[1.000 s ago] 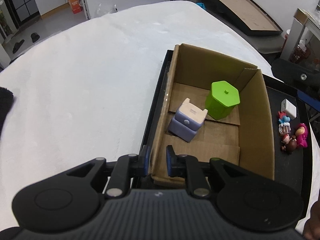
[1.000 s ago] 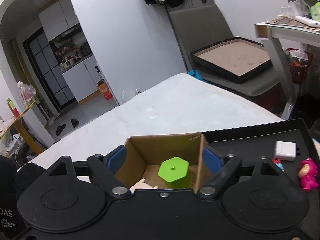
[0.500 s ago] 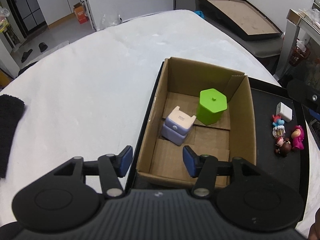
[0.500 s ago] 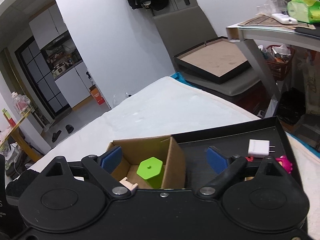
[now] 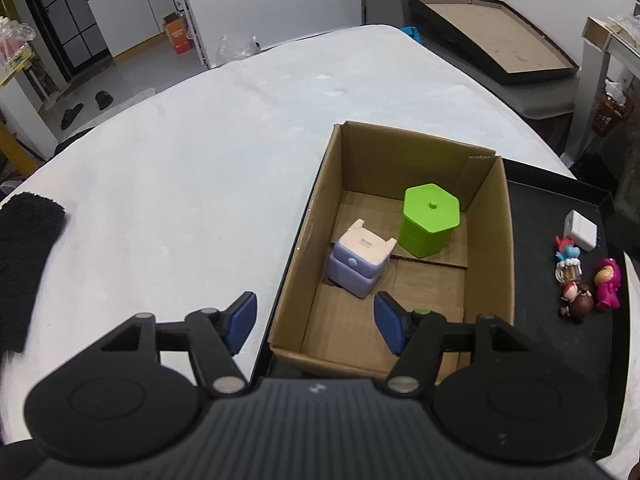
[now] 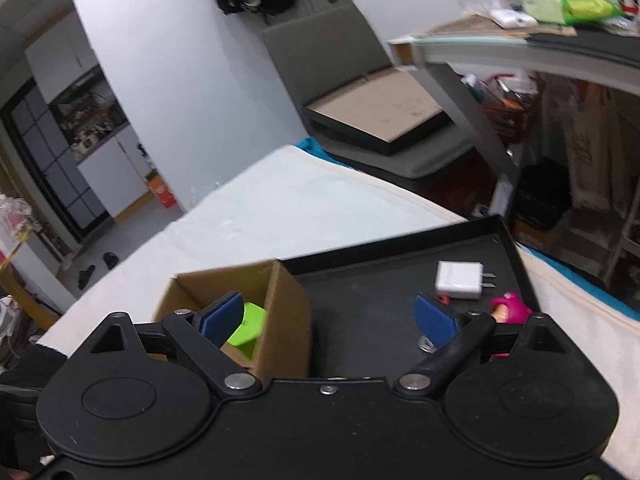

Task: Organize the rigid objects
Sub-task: 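Move the right tool back to the tray and grasp the brown-haired figure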

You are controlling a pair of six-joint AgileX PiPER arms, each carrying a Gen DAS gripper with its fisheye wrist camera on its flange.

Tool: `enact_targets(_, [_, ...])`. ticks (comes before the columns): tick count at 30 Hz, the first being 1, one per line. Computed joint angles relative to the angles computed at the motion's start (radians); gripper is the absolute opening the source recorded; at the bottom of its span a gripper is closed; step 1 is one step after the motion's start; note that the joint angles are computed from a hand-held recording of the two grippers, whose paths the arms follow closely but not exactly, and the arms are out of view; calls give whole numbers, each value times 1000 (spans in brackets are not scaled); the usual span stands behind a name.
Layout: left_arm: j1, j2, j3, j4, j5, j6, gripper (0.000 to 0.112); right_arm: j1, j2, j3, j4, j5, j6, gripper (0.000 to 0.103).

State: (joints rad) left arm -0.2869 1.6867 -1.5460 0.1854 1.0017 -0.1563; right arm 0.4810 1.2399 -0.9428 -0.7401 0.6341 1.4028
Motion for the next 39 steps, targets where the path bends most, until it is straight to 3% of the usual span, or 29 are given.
enact_targets(9, [-30, 33, -28, 66, 14, -52, 67, -109, 64, -2, 176, 12, -170, 90])
enact_targets(17, [-25, 69, -52, 88, 25, -70, 68, -158, 96, 17, 209, 31, -217, 89])
enact_targets(23, [-46, 87, -61, 114, 38, -80, 68, -207, 157, 17, 281, 13, -276, 81])
enact_targets(29, [-64, 98, -70, 126, 39, -83, 68, -215, 232, 4, 307, 21, -295, 70])
enact_targets(30, [-65, 98, -70, 128, 39, -82, 68, -219, 242, 5, 314, 20, -299, 65])
enact_targets(33, [-62, 98, -72, 125, 44, -84, 68, -234, 259, 18, 331, -4, -308, 32])
enact_targets(39, [-42, 95, -76, 115, 43, -64, 68, -241, 197, 61, 311, -59, -242, 31])
